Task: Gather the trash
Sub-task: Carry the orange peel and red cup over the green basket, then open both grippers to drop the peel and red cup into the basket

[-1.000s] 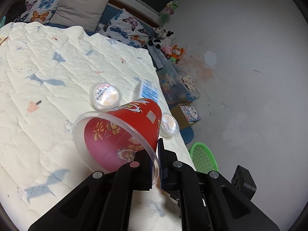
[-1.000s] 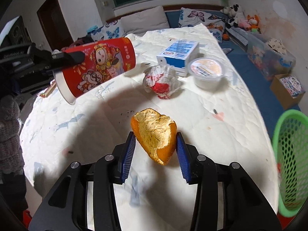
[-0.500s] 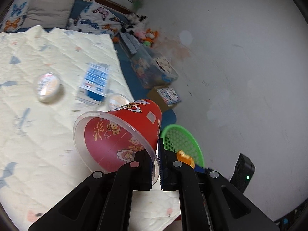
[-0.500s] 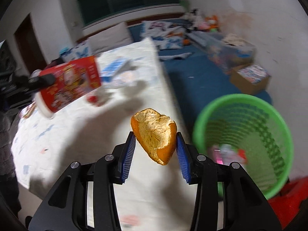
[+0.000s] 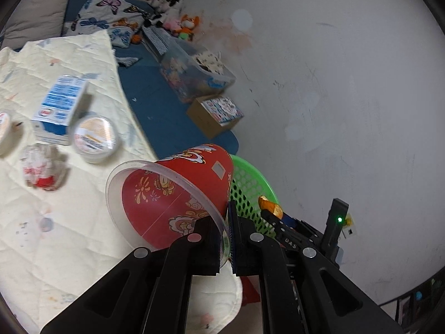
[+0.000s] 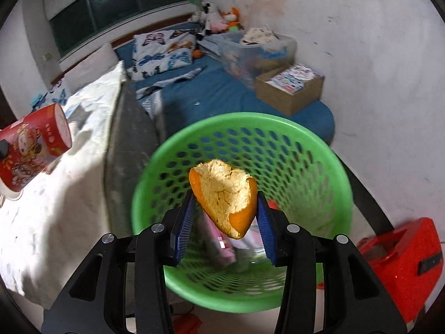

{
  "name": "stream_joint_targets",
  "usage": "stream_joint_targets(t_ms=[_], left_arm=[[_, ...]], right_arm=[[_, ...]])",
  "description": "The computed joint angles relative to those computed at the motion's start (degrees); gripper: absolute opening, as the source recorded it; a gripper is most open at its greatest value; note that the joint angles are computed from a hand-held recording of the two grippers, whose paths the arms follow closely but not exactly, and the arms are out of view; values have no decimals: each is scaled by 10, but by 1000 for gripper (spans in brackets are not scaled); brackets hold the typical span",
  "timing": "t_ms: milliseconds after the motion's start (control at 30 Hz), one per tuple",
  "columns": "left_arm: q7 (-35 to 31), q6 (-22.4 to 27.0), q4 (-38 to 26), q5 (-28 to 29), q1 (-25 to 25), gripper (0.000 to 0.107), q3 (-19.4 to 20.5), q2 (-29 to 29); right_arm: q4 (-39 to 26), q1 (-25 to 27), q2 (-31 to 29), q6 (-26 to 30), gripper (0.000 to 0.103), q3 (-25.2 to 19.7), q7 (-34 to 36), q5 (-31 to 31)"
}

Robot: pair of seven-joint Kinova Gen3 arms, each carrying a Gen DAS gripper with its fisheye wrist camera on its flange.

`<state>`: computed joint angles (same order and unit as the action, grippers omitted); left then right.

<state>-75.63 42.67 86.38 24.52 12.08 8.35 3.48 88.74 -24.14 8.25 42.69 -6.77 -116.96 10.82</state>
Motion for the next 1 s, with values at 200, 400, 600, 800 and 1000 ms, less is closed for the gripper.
stream_joint_targets(t_ms=[200, 400, 600, 800, 1000], left_arm=[[23, 17, -45, -31, 21, 5, 12, 40], [43, 37, -87, -65, 48, 5, 22, 73], [58, 63, -139, -90, 73, 5, 26, 118], [74, 96, -197, -112, 96, 5, 24, 166], [87, 135, -257, -130, 118, 5, 21, 213]], right_arm=[[22, 25, -7, -25, 58, 3, 7, -21], [40, 32, -25, -41, 58, 8, 4, -21], [60, 43, -49, -49, 60, 5, 3, -19], [76, 55, -71, -55, 61, 2, -2, -20], [89, 64, -84, -61, 61, -3, -7, -21]])
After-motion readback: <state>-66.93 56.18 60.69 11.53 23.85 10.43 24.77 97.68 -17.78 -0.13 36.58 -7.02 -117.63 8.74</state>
